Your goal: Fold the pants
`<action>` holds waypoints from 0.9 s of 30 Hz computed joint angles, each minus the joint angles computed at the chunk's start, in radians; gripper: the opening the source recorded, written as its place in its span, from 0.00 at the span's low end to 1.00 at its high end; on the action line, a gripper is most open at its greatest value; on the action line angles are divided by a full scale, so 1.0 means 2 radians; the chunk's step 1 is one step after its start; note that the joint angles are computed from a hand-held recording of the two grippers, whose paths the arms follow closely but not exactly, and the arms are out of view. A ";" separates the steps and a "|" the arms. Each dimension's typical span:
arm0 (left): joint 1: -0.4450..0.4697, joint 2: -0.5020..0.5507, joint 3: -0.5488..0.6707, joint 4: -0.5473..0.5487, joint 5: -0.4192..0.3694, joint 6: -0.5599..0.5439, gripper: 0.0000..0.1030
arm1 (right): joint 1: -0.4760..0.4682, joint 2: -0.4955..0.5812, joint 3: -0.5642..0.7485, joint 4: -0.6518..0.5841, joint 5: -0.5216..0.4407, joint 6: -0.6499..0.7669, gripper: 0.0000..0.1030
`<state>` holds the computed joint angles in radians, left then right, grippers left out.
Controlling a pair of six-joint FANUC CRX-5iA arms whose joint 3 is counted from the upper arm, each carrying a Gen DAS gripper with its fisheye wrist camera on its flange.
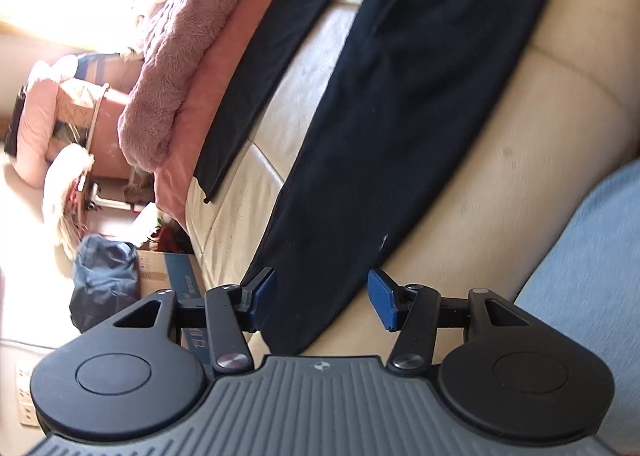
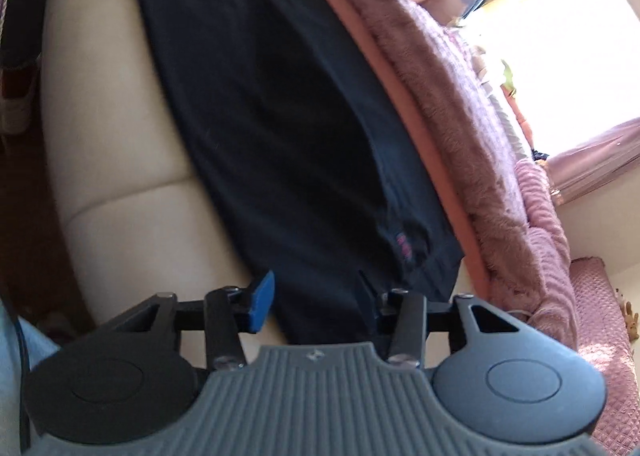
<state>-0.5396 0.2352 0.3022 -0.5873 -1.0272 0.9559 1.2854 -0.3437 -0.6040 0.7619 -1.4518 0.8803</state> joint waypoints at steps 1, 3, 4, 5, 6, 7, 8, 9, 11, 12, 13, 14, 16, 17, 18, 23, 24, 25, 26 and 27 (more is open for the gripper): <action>0.002 -0.003 -0.007 -0.004 0.007 -0.008 0.61 | -0.003 0.003 0.003 -0.007 -0.006 0.006 0.28; 0.004 -0.012 -0.027 -0.019 0.029 -0.022 0.61 | -0.009 0.004 0.004 -0.019 -0.014 0.009 0.27; 0.003 -0.014 -0.033 -0.028 0.035 -0.024 0.61 | -0.014 0.007 0.008 -0.023 -0.019 0.012 0.27; 0.003 -0.015 -0.037 -0.035 0.037 -0.028 0.61 | -0.018 0.008 0.009 -0.025 -0.022 0.013 0.27; 0.001 -0.014 -0.039 -0.047 0.038 -0.027 0.60 | -0.021 0.010 0.009 -0.027 -0.020 0.014 0.27; -0.002 -0.011 -0.038 -0.060 0.034 -0.024 0.60 | -0.028 0.014 0.012 -0.027 -0.019 0.021 0.27; -0.004 -0.008 -0.037 -0.072 0.030 -0.022 0.60 | -0.033 0.017 0.011 -0.027 -0.017 0.026 0.27; -0.002 -0.005 -0.036 -0.072 0.028 -0.025 0.60 | -0.036 0.019 0.008 -0.025 -0.016 0.030 0.27; -0.003 0.000 -0.036 -0.082 0.027 -0.030 0.60 | -0.044 0.025 0.005 -0.021 -0.010 0.038 0.27; -0.007 0.002 -0.038 -0.098 0.033 -0.030 0.60 | -0.042 0.027 0.006 -0.023 -0.014 0.036 0.27; -0.012 0.005 -0.039 -0.113 0.037 -0.028 0.60 | -0.040 0.028 0.006 -0.024 -0.018 0.039 0.27; -0.015 0.010 -0.035 -0.119 0.035 -0.026 0.59 | -0.041 0.031 0.006 -0.023 -0.019 0.044 0.27; -0.021 0.020 -0.027 -0.136 0.028 -0.009 0.59 | -0.037 0.032 0.004 -0.023 -0.024 0.055 0.27; -0.023 0.026 -0.021 -0.143 0.025 -0.001 0.57 | -0.038 0.032 0.002 -0.022 -0.023 0.060 0.27; -0.027 0.030 -0.018 -0.152 0.019 0.012 0.46 | -0.032 0.032 0.002 -0.022 -0.029 0.060 0.27; -0.043 0.060 0.021 -0.170 -0.040 0.094 0.08 | -0.030 0.030 0.001 -0.023 -0.031 0.081 0.27; -0.045 0.063 0.028 -0.169 -0.049 0.113 0.05 | -0.029 0.028 0.001 -0.024 -0.031 0.089 0.27; -0.047 0.065 0.034 -0.170 -0.056 0.133 0.04 | -0.028 0.028 0.000 -0.024 -0.031 0.096 0.27; -0.048 0.067 0.041 -0.171 -0.060 0.151 0.02 | -0.028 0.027 -0.002 -0.024 -0.030 0.104 0.25; -0.049 0.069 0.049 -0.170 -0.068 0.166 0.01 | -0.028 0.026 -0.004 -0.023 -0.027 0.112 0.24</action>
